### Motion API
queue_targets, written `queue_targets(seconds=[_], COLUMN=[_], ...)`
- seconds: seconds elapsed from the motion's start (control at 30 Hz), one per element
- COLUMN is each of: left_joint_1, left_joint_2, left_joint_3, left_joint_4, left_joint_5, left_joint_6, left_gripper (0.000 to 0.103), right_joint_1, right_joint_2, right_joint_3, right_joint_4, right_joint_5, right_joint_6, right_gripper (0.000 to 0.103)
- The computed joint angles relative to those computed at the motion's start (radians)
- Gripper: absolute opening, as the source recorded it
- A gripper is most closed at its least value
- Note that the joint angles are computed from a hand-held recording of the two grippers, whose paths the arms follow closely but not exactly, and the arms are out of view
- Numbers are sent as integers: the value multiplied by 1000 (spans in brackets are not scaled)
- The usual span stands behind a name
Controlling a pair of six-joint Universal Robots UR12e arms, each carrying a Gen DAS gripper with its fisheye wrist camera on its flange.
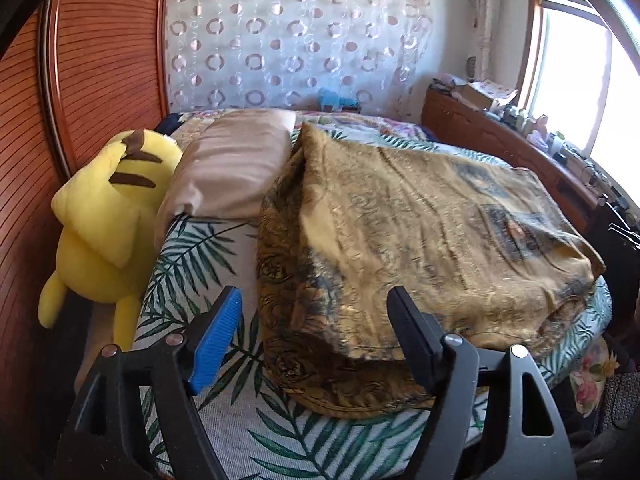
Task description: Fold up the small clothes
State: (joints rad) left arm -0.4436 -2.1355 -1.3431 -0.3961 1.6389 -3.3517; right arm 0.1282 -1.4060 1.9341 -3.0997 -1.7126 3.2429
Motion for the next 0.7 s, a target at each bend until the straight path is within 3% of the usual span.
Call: queue_targets(seconds=[0.27, 0.43, 0.57, 0.7], left_joint_1=[3, 11, 28, 30], left_joint_2=[-8, -10, -9, -15], left_joint_3=[-1, -8, -21, -15], left_joint_4=[6, 22, 42, 18], left_joint_5=[42, 24, -66, -71], left_joint_6=[-46, -65, -99, -113], left_gripper=[76, 75, 58, 50], right_joint_1=[2, 16, 15, 7], right_joint_2=[82, 133, 142, 148], right_joint_3=[-53, -92, -95, -92], right_joint_4=[10, 47, 55, 43], right_joint_5=[92, 83, 74, 92], right_joint_6=[-24, -37, -46, -40], right_gripper=[55, 55, 55, 56])
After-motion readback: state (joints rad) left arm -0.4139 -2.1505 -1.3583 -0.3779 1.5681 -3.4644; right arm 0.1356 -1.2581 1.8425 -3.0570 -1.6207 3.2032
